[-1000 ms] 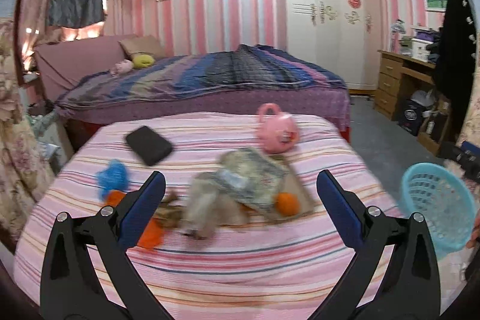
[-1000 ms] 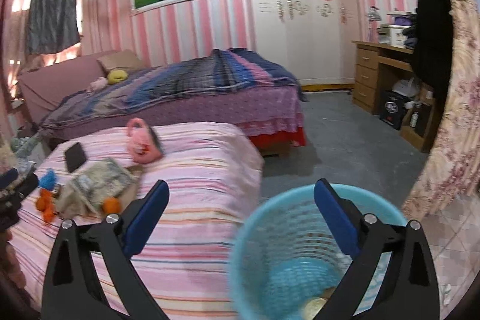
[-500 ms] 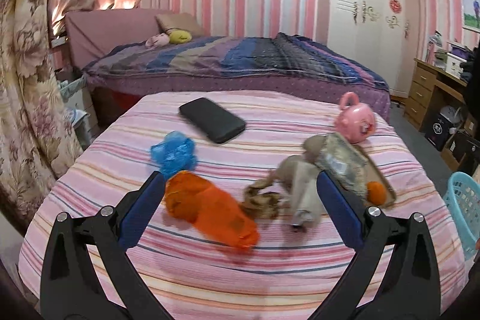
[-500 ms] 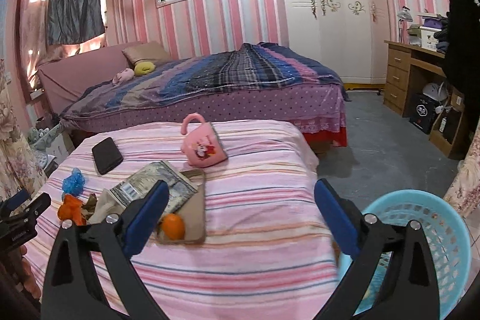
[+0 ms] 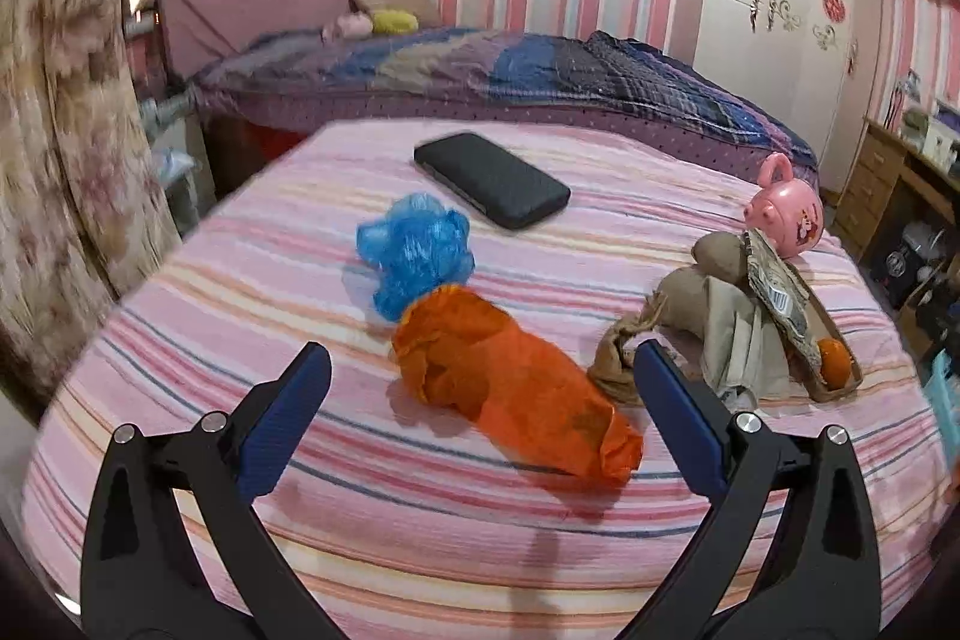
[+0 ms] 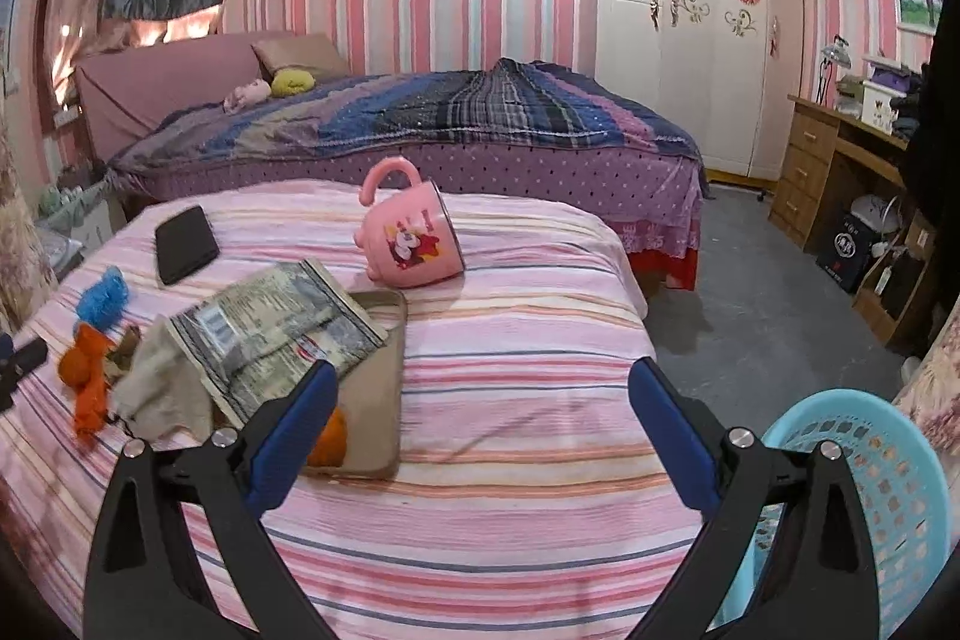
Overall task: Collect trash
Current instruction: 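Move both tools back over the bed toward the orange bag and orange fruit, then grasp the orange fruit with the right gripper and lift it off the board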
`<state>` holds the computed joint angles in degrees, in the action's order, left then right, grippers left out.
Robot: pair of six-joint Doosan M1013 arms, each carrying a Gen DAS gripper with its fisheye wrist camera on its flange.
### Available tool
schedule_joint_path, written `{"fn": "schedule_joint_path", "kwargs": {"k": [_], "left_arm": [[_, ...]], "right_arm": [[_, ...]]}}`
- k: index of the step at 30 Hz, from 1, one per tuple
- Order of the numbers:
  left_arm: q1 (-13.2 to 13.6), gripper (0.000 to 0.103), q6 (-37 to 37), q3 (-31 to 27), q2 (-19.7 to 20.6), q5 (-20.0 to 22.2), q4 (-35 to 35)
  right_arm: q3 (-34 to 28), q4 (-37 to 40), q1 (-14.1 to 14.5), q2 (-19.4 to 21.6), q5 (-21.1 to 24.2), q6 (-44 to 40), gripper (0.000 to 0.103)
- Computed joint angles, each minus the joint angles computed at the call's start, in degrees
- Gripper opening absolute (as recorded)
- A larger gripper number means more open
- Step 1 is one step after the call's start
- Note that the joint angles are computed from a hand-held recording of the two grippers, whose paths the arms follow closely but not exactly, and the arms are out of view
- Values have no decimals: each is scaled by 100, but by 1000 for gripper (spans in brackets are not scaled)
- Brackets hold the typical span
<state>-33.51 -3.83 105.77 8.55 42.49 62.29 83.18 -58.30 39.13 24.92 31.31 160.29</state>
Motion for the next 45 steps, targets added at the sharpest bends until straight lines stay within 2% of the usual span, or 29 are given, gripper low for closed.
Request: {"fn": "schedule_joint_path", "kwargs": {"k": [3,6,11,13,15,17,20,22,24,26,31,33,36,37,39,45], "left_arm": [[153,97,537,-3,0,-404,-630],[203,97,1157,-119,104,-248,-1149],[236,97,1089,-165,175,-60,-1112],[296,97,1234,-237,253,26,-1355],[395,97,1529,-283,287,-78,-1700],[403,97,1397,-255,273,-128,-1586],[259,97,786,-265,293,352,-906],[230,96,654,-251,284,407,-735],[213,83,651,-246,276,394,-633],[208,77,714,-237,261,295,-587],[217,72,1202,-347,358,230,-817],[300,59,1462,-401,398,104,-1130],[413,46,1762,-477,460,46,-1573],[422,42,1734,-459,447,-3,-1577],[448,28,1641,-388,390,-200,-1543],[333,26,1345,-306,308,-48,-1073]], "right_arm": [[-29,268,-23,31,76,-257,95],[-13,520,-74,28,18,-322,95],[-23,747,-109,46,-85,-409,95],[-56,817,-102,73,-68,-514,95],[-88,837,-92,98,-30,-571,95],[-106,857,-88,113,-28,-608,95],[-105,925,-97,110,-49,-660,95],[-112,979,-103,114,-49,-708,95],[-109,1049,-118,113,-61,-761,95],[-116,1114,-127,117,-72,-785,95],[-144,1239,-129,138,-92,-868,95],[-163,1288,-126,152,-79,-919,95],[-183,1344,-114,169,-82,-976,95],[-195,1357,-107,177,-83,-1005,95],[-198,1366,-104,182,-99,-1040,95],[-218,1426,-87,200,-73,-1170,95]]}}
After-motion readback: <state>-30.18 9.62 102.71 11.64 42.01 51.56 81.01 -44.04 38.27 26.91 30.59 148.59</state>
